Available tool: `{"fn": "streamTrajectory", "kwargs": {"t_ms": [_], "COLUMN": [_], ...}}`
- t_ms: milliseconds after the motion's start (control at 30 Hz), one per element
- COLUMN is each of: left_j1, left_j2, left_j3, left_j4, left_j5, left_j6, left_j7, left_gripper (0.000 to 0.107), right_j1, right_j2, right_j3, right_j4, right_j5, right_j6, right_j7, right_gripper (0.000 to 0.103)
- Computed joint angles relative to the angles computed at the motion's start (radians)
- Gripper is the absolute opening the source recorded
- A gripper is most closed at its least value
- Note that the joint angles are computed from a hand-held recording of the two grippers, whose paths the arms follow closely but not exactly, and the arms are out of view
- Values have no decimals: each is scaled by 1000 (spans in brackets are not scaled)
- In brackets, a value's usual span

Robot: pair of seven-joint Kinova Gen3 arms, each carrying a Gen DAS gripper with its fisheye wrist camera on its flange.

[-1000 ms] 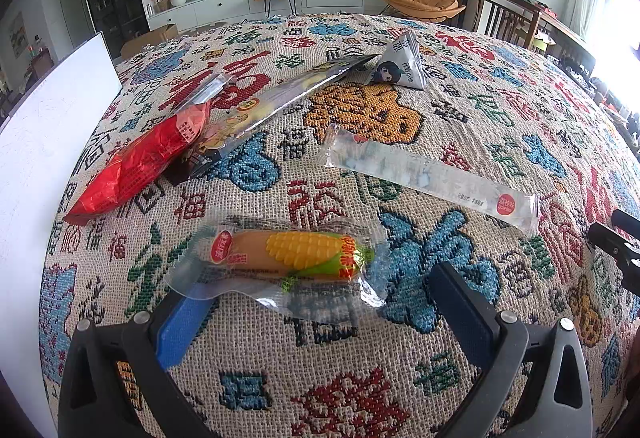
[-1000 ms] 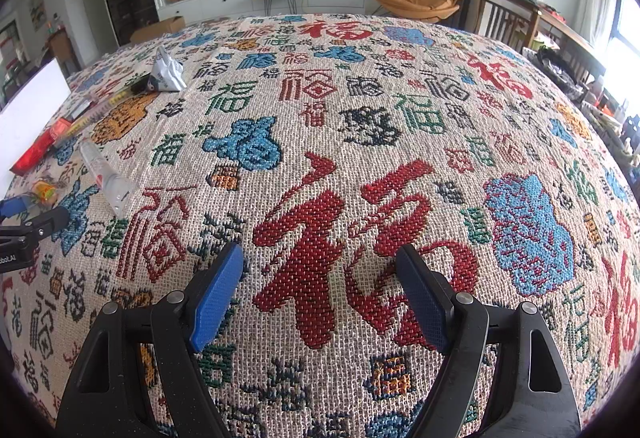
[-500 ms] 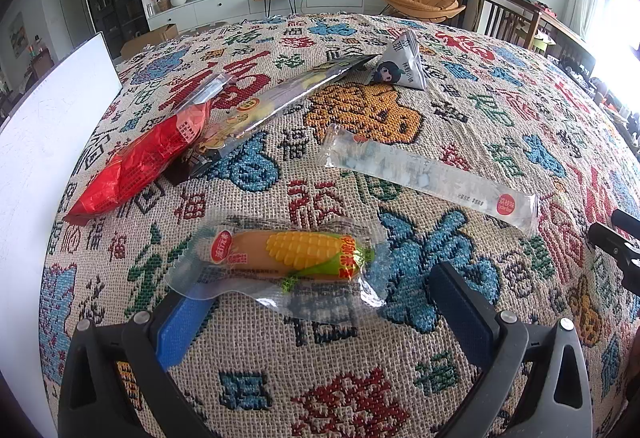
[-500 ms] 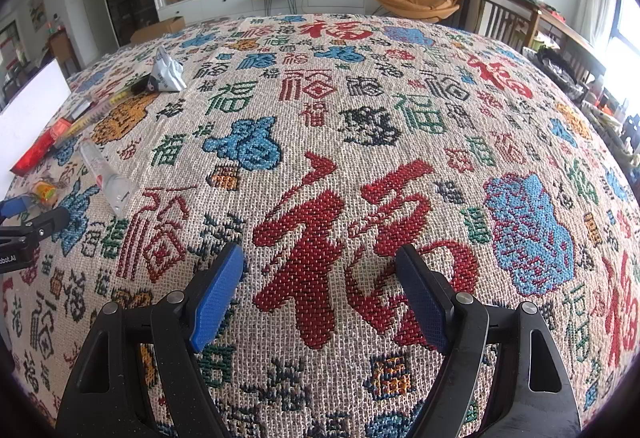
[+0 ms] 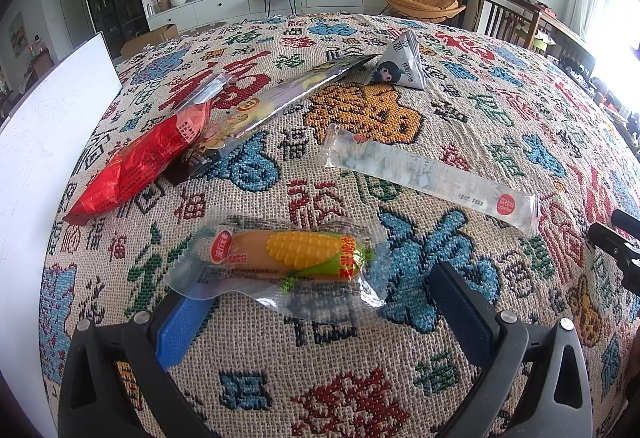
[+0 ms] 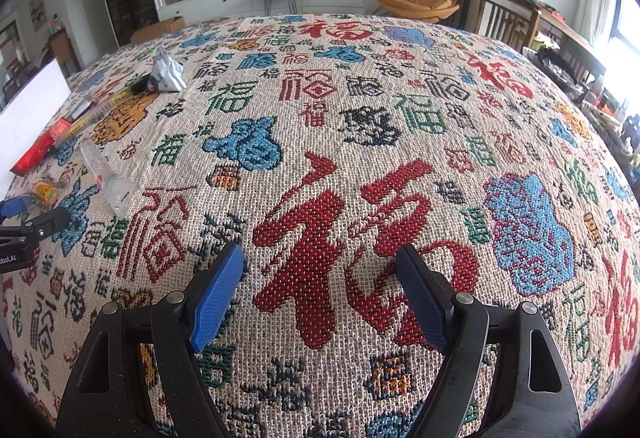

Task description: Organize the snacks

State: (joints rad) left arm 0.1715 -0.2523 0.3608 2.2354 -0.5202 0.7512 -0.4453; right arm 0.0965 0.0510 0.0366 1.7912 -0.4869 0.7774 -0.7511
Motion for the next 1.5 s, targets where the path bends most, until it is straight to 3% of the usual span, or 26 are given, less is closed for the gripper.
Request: {"fn": "streamTrajectory", "kwargs": {"t_ms": [667,800,900,967,1067,1233,1300,1400,1500], "left_j1": [-2,-45,64,143,189,93,67,30,-3], "left_j2": [0,-8,-14,-73,-212,-340,-359,-367,-384], "left_j3": [2,24,-76,-123,-103,-16,1,10,24], "left_j4": [0,-4,-34,-13,61,113,122,123,125], "left_j5": [1,37,141,198,248,329,344,367,392], "left_j6": [0,-4,69,110,138,136,127,122,123], "left_j7": [0,-49,-171,-252,-307,-382,-397,-431,-461], "left_gripper": [103,103,103,103,103,103,103,103,103], "right_j1": [0,-1,1,3,4,-40,-44,-21,-141], "right_j2": [1,1,2,3,11,10,32,19,56], "right_j3": [1,0,1,1,-1,21,14,-63,-89], "right_j4": [0,0,-1,-2,-11,-22,-69,-141,-218], "right_j5": [-1,0,-3,-7,-11,29,18,-68,-32], "right_j6": [0,-1,2,5,19,26,100,206,249], "right_j7": [1,0,2,5,13,-26,-8,81,129], "right_gripper": [81,81,81,81,86,87,86,86,85]}}
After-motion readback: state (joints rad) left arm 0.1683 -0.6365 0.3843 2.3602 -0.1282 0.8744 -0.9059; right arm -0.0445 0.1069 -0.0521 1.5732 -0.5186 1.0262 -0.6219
